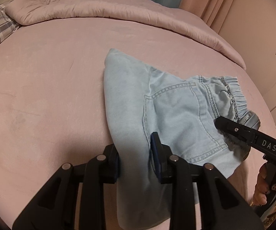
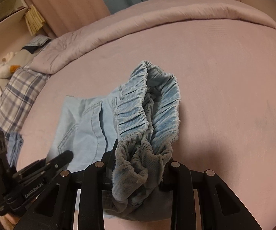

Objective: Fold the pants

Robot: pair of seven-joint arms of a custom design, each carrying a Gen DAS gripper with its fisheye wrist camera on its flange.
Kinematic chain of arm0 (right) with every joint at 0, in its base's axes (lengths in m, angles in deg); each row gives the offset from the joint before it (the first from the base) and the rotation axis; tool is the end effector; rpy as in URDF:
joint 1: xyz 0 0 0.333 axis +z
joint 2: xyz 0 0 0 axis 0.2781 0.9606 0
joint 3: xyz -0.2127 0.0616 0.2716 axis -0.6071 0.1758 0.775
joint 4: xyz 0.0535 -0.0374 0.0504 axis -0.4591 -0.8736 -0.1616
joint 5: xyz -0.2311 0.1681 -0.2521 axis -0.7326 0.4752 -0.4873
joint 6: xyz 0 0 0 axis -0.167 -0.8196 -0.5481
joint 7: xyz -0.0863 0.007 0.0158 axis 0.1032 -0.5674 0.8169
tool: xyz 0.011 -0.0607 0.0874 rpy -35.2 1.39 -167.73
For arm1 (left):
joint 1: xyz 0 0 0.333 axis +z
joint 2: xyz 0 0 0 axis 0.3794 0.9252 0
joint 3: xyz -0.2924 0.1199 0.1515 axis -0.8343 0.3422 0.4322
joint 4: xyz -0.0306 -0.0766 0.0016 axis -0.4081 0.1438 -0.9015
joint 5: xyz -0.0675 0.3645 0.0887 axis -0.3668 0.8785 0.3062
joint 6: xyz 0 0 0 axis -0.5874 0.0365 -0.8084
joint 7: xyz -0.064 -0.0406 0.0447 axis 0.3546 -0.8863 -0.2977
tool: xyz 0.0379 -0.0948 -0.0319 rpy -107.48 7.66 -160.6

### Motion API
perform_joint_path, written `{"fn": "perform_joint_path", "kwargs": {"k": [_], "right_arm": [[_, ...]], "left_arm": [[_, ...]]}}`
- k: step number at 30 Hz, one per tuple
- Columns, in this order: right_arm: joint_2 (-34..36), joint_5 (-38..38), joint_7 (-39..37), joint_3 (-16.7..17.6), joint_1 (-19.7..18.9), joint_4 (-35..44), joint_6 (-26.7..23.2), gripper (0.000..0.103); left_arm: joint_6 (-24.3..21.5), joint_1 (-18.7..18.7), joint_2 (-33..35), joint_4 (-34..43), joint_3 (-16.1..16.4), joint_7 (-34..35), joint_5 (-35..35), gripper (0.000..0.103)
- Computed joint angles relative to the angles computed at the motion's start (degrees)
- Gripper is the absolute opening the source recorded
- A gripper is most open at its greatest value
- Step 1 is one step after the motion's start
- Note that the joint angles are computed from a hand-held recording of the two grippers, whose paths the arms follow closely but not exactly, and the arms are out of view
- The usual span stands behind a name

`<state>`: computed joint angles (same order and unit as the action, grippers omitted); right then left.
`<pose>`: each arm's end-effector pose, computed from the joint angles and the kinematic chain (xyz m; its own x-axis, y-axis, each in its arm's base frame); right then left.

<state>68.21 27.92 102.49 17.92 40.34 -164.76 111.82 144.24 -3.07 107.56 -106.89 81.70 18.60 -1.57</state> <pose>0.6745 0.3373 0.5120 0.0133 -0.9256 -0.3783 -0.8132 0.2101 -0.5427 0.7058 -0.4054 0.4689 -0.1540 -0.9627 0.2227 -0.8177 -0.0023 -0.5756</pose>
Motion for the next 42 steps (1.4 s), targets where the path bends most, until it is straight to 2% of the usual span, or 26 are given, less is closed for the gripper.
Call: {"fn": "perform_joint_path", "kwargs": {"k": [2, 3, 4, 6, 8, 11, 13, 14, 16, 19, 21, 24, 28, 35, 42], "right_arm": [[0.3, -0.4, 1.3, -0.6, 0.5, 0.7, -1.3, 0.035], [0.1, -0.6, 1.9, -0.9, 0.7, 0.7, -2.1, 0.038], [-0.2, -1.1, 2.3, -1.1, 0.9, 0.4, -2.4, 0.040], [-0.7, -2.6, 3.5, -1.9, 1.6, 0.1, -3.3, 0.046], [-1.9, -5.3, 5.8, -3.3, 2.8, -0.9, -3.3, 0.055], [-4.5, -8.7, 9.0, -4.4, 3.7, -4.3, -0.2, 0.071], [-7.0, -12.6, 12.3, -5.8, 5.1, -7.1, 1.8, 0.076], [-8.1, -14.7, 14.0, -6.4, 5.7, -8.2, 2.5, 0.077], [-11.0, -18.9, 17.3, -7.1, 6.5, -11.1, 4.4, 0.080], [-14.4, -26.6, 24.4, -8.4, 7.8, -14.6, 7.5, 0.088], [-16.1, -33.3, 30.4, -9.7, 9.4, -15.7, 6.7, 0.089], [-17.2, -39.9, 36.2, -9.4, 10.3, -15.5, 3.0, 0.090], [-17.5, -44.1, 39.5, -7.1, 9.5, -15.3, 0.5, 0.090], [-18.5, -48.7, 43.3, -2.7, 7.1, -15.8, -2.6, 0.090], [-18.3, -51.5, 44.9, -0.8, 6.9, -14.9, -5.8, 0.090]], "left_arm": [[-0.5, -0.7, -0.7, -0.5, 1.0, -1.2, 0.8, 0.044], [0.2, -0.7, -1.2, -1.3, 1.2, -1.8, 1.2, 0.054], [1.4, -0.9, -2.2, -2.9, 1.5, -2.5, 1.7, 0.059], [4.1, -1.3, -4.5, -6.1, 2.2, -4.3, 3.0, 0.080], [5.9, -1.9, -6.6, -8.8, 3.0, -6.2, 4.7, 0.087], [7.9, -2.4, -10.2, -12.6, 3.2, -8.3, 6.9, 0.091], [8.9, -2.9, -12.7, -15.2, 3.6, -10.4, 8.5, 0.097], [9.5, -3.2, -14.0, -16.5, 3.9, -11.7, 9.6, 0.103], [11.8, -4.5, -17.1, -20.0, 5.3, -15.7, 13.1, 0.102], [12.2, -4.9, -19.9, -22.8, 5.2, -19.3, 16.9, 0.102], [12.1, -5.2, -21.5, -24.5, 5.0, -21.7, 19.8, 0.102], [11.4, -4.6, -23.1, -26.7, 3.8, -24.3, 22.1, 0.102], [11.3, -3.0, -24.2, -29.0, 1.4, -25.2, 21.6, 0.102], [10.2, -2.2, -25.7, -31.5, 0.1, -27.3, 22.4, 0.102], [11.0, -1.7, -26.9, -33.2, -0.6, -28.0, 22.4, 0.102]]}}
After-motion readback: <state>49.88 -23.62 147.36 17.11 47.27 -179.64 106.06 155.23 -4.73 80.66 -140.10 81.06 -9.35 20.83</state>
